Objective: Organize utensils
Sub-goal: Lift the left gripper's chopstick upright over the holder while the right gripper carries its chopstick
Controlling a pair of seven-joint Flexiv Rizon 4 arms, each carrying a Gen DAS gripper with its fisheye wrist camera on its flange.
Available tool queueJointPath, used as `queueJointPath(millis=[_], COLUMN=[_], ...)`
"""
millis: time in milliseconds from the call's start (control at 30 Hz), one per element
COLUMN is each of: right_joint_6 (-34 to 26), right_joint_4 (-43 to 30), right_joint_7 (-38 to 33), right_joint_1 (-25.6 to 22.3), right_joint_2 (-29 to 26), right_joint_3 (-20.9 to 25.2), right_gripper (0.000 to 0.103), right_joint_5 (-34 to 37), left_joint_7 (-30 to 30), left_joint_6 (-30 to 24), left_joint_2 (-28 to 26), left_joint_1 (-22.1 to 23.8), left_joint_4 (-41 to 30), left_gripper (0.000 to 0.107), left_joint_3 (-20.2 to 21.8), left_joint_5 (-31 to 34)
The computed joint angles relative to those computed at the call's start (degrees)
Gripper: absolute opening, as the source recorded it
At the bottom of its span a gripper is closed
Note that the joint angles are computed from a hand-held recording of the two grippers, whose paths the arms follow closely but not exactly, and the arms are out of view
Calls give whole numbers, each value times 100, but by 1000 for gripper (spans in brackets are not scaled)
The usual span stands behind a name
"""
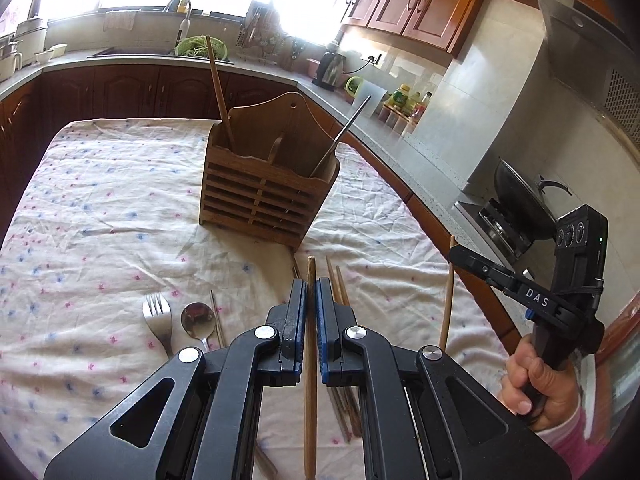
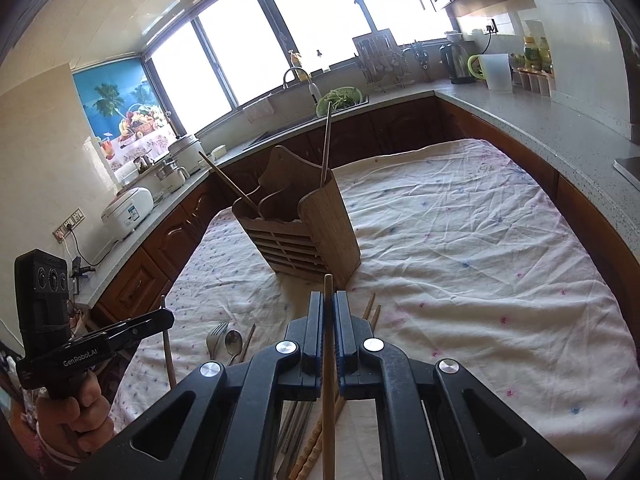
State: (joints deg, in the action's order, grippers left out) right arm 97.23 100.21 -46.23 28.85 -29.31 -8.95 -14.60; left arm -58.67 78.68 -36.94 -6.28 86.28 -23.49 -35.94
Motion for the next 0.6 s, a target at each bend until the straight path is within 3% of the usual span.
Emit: queueJointPath(millis=[367, 600], right_joint_6=[330, 397], right_joint_4=[189, 147], right_joint_7=[-134, -286], right_joint_1=[514, 641], right_joint_2=[230, 270], right_joint_3=[-552, -670], right_gripper=[5, 5], right_joint_5=[199, 360], left_joint_7=[268, 350], left_joint_6=[365, 481], left_joint_2=[152, 194], left_joint_1=[244, 335], left_joint_4=[220, 233], left_gripper=[4, 4], left_joint_3=[-385, -521], left_joint_5=[-185, -232])
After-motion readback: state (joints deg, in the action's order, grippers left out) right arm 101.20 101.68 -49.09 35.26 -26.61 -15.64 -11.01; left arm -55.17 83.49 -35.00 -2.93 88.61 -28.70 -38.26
